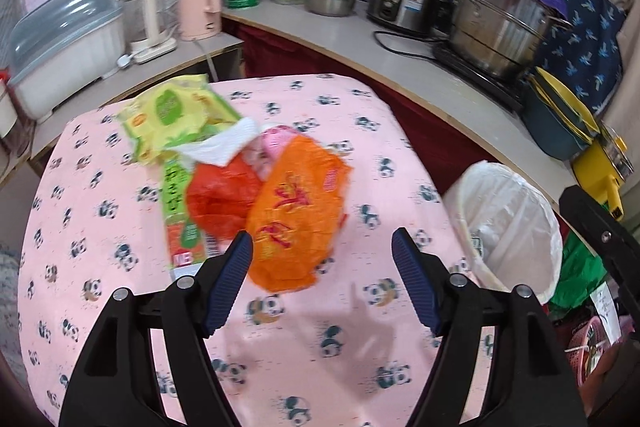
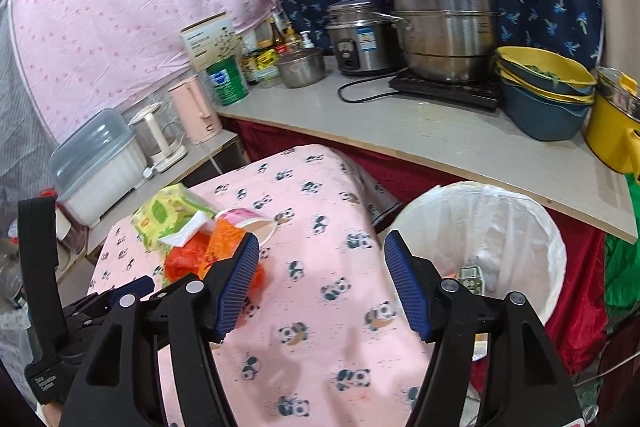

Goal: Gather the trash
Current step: 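Move both open tools back over the remaining trash on the table, then grasp the orange printed bag with the right tool while the left grasps the green wasabi box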

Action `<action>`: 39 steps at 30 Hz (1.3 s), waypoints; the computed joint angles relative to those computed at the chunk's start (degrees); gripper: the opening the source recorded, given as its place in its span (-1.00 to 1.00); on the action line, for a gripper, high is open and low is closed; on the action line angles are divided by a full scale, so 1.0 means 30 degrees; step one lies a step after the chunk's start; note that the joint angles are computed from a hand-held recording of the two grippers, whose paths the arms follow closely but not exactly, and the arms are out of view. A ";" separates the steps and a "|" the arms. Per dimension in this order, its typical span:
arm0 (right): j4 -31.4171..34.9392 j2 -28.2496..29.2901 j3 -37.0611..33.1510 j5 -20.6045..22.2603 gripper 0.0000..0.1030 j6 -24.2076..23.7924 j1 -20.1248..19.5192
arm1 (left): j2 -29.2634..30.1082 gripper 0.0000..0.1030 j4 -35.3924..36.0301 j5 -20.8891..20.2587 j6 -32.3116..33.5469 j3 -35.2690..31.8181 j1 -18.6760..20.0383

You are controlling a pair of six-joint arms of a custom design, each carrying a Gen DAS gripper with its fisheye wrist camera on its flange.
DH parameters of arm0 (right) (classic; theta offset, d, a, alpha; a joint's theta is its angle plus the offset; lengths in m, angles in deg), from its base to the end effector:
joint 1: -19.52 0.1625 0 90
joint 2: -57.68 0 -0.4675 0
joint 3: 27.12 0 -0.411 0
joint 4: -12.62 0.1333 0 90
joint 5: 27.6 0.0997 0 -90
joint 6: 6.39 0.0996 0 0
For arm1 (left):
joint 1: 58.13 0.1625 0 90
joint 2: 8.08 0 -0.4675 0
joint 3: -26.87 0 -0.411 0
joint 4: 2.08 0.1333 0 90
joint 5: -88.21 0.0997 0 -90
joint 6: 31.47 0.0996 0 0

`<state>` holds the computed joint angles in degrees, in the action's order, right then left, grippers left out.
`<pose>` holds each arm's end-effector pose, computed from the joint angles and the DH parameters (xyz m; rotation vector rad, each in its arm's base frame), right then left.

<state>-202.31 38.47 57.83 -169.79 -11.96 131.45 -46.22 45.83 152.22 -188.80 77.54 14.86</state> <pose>0.3173 -0.6418 -0.0040 -0.0669 -2.1341 1.2998 -0.0433 -0.7463 0.2350 0.7315 2.4925 -0.6537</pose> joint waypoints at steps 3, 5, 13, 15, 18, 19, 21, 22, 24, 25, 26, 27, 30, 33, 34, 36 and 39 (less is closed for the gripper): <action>0.1026 0.0394 -0.0615 0.0270 0.23 0.0208 0.0117 | 0.0101 0.33 0.0443 -0.0213 -0.0444 -0.0667 0.0457; 0.1741 0.0661 -0.1025 0.0451 0.23 0.0454 0.0151 | 0.0214 0.33 0.0706 -0.0342 -0.0644 -0.1120 0.0745; 0.4228 0.1657 -0.2607 0.1119 0.23 0.1473 0.0060 | 0.0633 0.33 0.1592 -0.0822 -0.1073 -0.2503 0.1684; 0.4800 0.1894 -0.2951 0.1306 0.23 0.1705 -0.0002 | 0.0851 0.36 0.1953 -0.0871 -0.1216 -0.2957 0.1905; 0.5817 0.2261 -0.3554 0.1660 0.23 0.2111 -0.0148 | 0.1157 0.40 0.2384 -0.0908 -0.1370 -0.3568 0.2186; 0.6191 0.2391 -0.3779 0.1801 0.23 0.2255 -0.0210 | 0.1235 0.41 0.2499 -0.0916 -0.1397 -0.3731 0.2271; 0.6868 0.2660 -0.4234 0.1994 0.23 0.2482 -0.0331 | 0.1501 0.41 0.2810 -0.0911 -0.1495 -0.4235 0.2443; 0.7240 0.2811 -0.4495 0.2080 0.23 0.2600 -0.0403 | 0.1680 0.41 0.2997 -0.0919 -0.1551 -0.4556 0.2523; 0.7916 0.3085 -0.4972 0.2235 0.23 0.2830 -0.0542 | 0.2035 0.42 0.3397 -0.0952 -0.1657 -0.5178 0.2663; 0.8242 0.3220 -0.5211 0.2293 0.23 0.2955 -0.0616 | 0.2233 0.42 0.3613 -0.0973 -0.1706 -0.5520 0.2726; 0.8554 0.3340 -0.5443 0.2331 0.23 0.3081 -0.0679 | 0.2470 0.43 0.3879 -0.0997 -0.1792 -0.5923 0.2782; 0.8849 0.3459 -0.5659 0.2390 0.23 0.3205 -0.0750 | 0.2699 0.43 0.4149 -0.0996 -0.1885 -0.6309 0.2845; 0.9810 0.3830 -0.6382 0.2609 0.23 0.3577 -0.0994 | 0.3472 0.46 0.4979 -0.1044 -0.2085 -0.7643 0.3025; 1.0610 0.4197 -0.7096 0.2795 0.23 0.3777 -0.1207 | 0.4243 0.53 0.5672 -0.1104 -0.2227 -0.9002 0.3172; 1.0895 0.4333 -0.7354 0.2851 0.23 0.3853 -0.1282 | 0.4551 0.54 0.6000 -0.1091 -0.2267 -0.9567 0.3207; 1.1421 0.4551 -0.7798 0.2988 0.23 0.4036 -0.1428 | 0.5259 0.55 0.6738 -0.1091 -0.2331 -1.0835 0.3258; 1.2115 0.4816 -0.8358 0.3351 0.23 0.4347 -0.1666 | 0.6262 0.58 0.7481 -0.1358 -0.2326 -1.2594 0.3270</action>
<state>-165.97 52.92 32.75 -159.73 1.08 126.45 -27.43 68.27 148.14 -195.78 39.76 24.67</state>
